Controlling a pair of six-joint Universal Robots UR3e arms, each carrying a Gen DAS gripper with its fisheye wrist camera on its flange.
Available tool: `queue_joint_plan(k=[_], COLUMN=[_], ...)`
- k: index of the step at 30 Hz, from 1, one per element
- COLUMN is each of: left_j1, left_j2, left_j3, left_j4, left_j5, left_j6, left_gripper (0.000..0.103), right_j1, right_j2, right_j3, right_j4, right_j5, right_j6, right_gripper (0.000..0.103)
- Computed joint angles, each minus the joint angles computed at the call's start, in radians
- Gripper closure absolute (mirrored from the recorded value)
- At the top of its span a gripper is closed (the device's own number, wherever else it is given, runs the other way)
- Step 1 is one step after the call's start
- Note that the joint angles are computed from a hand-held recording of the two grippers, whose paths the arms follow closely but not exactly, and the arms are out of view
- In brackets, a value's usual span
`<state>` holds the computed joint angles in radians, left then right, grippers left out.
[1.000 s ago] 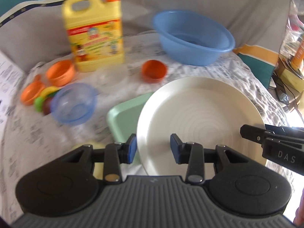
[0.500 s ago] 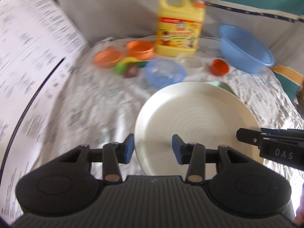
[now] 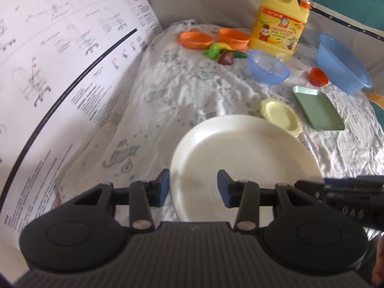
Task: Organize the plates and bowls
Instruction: 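Carry the white plate with both tools toward the instruction sheet, lower it, open both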
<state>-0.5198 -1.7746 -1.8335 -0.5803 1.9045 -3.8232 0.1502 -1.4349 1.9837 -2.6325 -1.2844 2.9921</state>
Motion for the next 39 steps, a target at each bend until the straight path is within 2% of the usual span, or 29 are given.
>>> queue_joint_plan(k=[7, 25, 26, 27, 28, 29, 30, 31, 32, 35, 37, 39], left_j1=[0.034, 0.076, 0.075, 0.075, 0.075, 0.071, 0.064, 0.058, 0.055, 0.057, 0.059, 0.059], left_j2=[-0.023, -0.126, -0.130, -0.133, -0.135, -0.139, -0.142, -0.142, -0.143, -0.136, -0.130, -0.126], left_j3=[-0.063, -0.026, -0.024, -0.020, -0.017, -0.010, -0.004, -0.002, 0.001, -0.001, -0.003, 0.000], left_j4=[0.093, 0.127, 0.128, 0.125, 0.121, 0.115, 0.111, 0.109, 0.106, 0.102, 0.100, 0.091], left_j5=[-0.050, -0.103, -0.103, -0.106, -0.109, -0.101, -0.085, -0.072, -0.063, -0.060, -0.056, -0.047], left_j6=[0.033, 0.079, 0.080, 0.081, 0.080, 0.076, 0.072, 0.070, 0.067, 0.054, 0.039, 0.025], left_gripper=[0.062, 0.061, 0.059, 0.053, 0.042, 0.037, 0.027, 0.019, 0.016, 0.006, 0.000, 0.000], right_j1=[0.032, 0.036, 0.036, 0.035, 0.034, 0.032, 0.030, 0.027, 0.022, 0.010, -0.003, -0.009], right_j2=[0.051, 0.186, 0.184, 0.182, 0.181, 0.176, 0.172, 0.165, 0.160, 0.146, 0.131, 0.124], right_j3=[-0.015, -0.087, -0.085, -0.080, -0.074, -0.065, -0.059, -0.052, -0.046, -0.032, -0.010, -0.003], right_j4=[-0.042, -0.076, -0.078, -0.083, -0.093, -0.106, -0.114, -0.118, -0.123, -0.134, -0.152, -0.156], right_j5=[-0.051, -0.078, -0.073, -0.069, -0.068, -0.066, -0.066, -0.063, -0.058, -0.048, -0.030, -0.023], right_j6=[0.005, 0.008, 0.002, -0.002, -0.006, -0.013, -0.019, -0.025, -0.030, -0.039, -0.044, -0.049], right_gripper=[0.073, 0.069, 0.063, 0.050, 0.043, 0.031, 0.024, 0.023, 0.020, 0.002, 0.000, 0.000])
